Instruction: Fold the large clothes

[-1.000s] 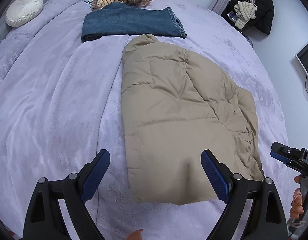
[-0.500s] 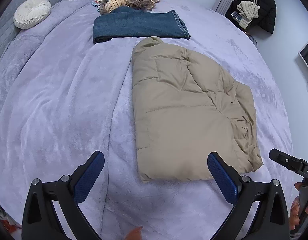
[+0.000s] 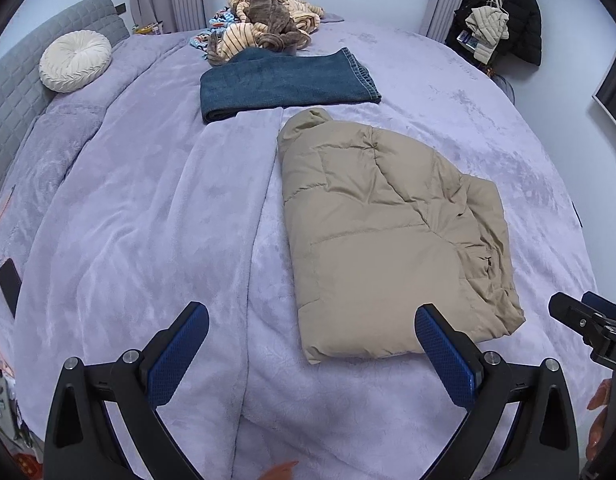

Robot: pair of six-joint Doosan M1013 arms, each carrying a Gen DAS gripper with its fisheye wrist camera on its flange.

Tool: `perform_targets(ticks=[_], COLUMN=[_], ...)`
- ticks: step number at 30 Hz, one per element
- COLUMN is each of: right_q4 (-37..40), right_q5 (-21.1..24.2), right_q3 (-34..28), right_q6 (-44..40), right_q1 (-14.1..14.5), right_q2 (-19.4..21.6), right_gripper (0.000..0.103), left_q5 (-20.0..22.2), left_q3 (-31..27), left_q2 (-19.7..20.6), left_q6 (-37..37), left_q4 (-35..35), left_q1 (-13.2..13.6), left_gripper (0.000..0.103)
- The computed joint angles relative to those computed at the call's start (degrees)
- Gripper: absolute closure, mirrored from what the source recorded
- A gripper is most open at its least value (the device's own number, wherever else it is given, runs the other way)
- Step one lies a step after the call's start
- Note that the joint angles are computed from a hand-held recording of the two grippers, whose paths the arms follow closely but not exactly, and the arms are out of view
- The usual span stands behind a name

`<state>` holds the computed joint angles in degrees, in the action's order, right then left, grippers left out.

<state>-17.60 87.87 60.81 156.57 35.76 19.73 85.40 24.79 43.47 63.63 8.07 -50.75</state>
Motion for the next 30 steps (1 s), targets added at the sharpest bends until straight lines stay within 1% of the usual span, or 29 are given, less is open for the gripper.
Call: perform_targets(ticks=[3, 9, 12, 17, 30], right_q4=[-1.93, -4.51, -5.14, -5.22, -4.91], right_q5=[1.71, 3.05, 3.65, 3.95, 3.63], right_q3=[-2.16, -5.08, -6.23, -6.85, -6.60], right_q6=[-0.12, -0.55, -1.47, -1.77, -1.51], right_q1=[0.65, 1.55, 1.71, 1.69, 1.62], right_q2=[0.61, 1.19, 1.59, 1.81, 1.59], right_gripper=[0.000, 0.000, 0.000, 0.000, 0.000], left_q5=[0.79, 3.25, 3.29, 4.95, 5.79], left_q3=[-1.70, -5.80, -6.32, -8.11, -7.98], left_q2=[0.31, 1.45, 1.35, 1.99, 1.82], left_q6=[-0.37, -1.38, -1.56, -1.59, -1.61], left_q4=[1.10, 3.03, 3.38, 4.55, 5.71], left_q1=[-0.27, -0.76, -0.92, -1.21, -1.57], left_gripper=[0.000, 0.000, 0.000, 0.000, 0.000])
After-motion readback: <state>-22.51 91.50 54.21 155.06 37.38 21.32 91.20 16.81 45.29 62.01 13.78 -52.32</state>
